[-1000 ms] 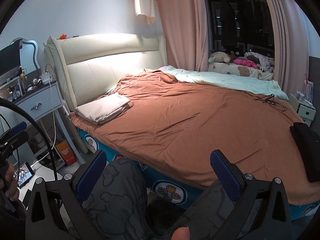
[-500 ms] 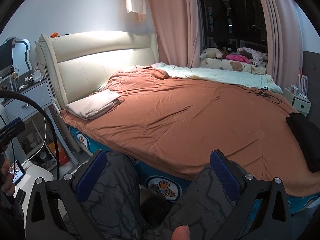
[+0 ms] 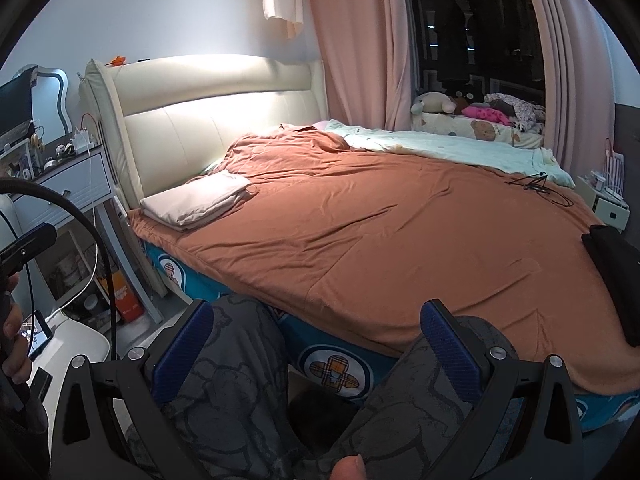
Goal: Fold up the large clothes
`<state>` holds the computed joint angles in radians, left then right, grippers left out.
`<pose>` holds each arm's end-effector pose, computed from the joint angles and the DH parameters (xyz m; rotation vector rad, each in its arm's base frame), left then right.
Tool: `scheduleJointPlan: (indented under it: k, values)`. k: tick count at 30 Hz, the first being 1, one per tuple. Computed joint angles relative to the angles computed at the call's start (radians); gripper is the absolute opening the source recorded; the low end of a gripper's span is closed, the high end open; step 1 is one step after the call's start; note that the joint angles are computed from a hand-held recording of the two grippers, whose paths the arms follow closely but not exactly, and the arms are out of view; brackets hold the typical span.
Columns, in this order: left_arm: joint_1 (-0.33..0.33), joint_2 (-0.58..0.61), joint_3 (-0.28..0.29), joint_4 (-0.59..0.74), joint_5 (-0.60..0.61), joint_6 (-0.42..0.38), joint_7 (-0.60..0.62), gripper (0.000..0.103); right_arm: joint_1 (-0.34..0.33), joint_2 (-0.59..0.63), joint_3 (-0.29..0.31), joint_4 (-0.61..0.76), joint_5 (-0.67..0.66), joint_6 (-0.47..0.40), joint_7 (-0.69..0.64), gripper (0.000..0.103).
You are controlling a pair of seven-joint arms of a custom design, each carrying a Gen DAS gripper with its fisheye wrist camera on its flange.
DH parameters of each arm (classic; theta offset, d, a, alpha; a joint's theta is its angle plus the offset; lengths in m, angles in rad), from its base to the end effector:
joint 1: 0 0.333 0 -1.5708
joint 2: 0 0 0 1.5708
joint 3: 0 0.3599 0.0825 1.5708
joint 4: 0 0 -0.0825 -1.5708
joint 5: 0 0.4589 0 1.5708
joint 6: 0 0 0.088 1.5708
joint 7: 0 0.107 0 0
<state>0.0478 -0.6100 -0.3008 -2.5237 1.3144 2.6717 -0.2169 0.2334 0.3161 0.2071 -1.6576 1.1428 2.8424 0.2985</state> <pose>0.4338 -0.1554 0.5426 -1.7304 1.0518 -0.8663 0.7247 0.2672 0.5166 -1.8881 0.8800 -0.4448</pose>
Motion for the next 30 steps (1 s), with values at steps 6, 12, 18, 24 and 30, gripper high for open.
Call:
scheduleJointPlan:
  k: [6, 12, 18, 24, 30]
  values:
    - [-0.001, -0.009, -0.005, 0.000, 0.001, -0.007, -0.001, 0.103, -0.007, -0.003, 0.001, 0.002, 0.020, -0.007, -0.017, 0.103]
    - [-0.005, -0.010, -0.011, 0.003, 0.001, -0.018, 0.006, 0.103, -0.011, -0.008, 0.006, -0.008, 0.062, -0.012, -0.057, 0.103]
    - [-0.010, -0.006, -0.013, 0.007, 0.002, -0.025, 0.008, 0.103, -0.011, -0.010, 0.001, -0.010, 0.088, -0.022, -0.081, 0.103]
    - [-0.013, -0.005, -0.012, 0.008, 0.005, -0.026, 0.007, 0.103, -0.009, -0.011, -0.002, -0.011, 0.102, -0.024, -0.094, 0.103]
    - [-0.013, -0.007, -0.010, 0.006, 0.010, -0.025, 0.006, 0.103, -0.007, -0.011, -0.005, -0.010, 0.105, -0.026, -0.097, 0.103]
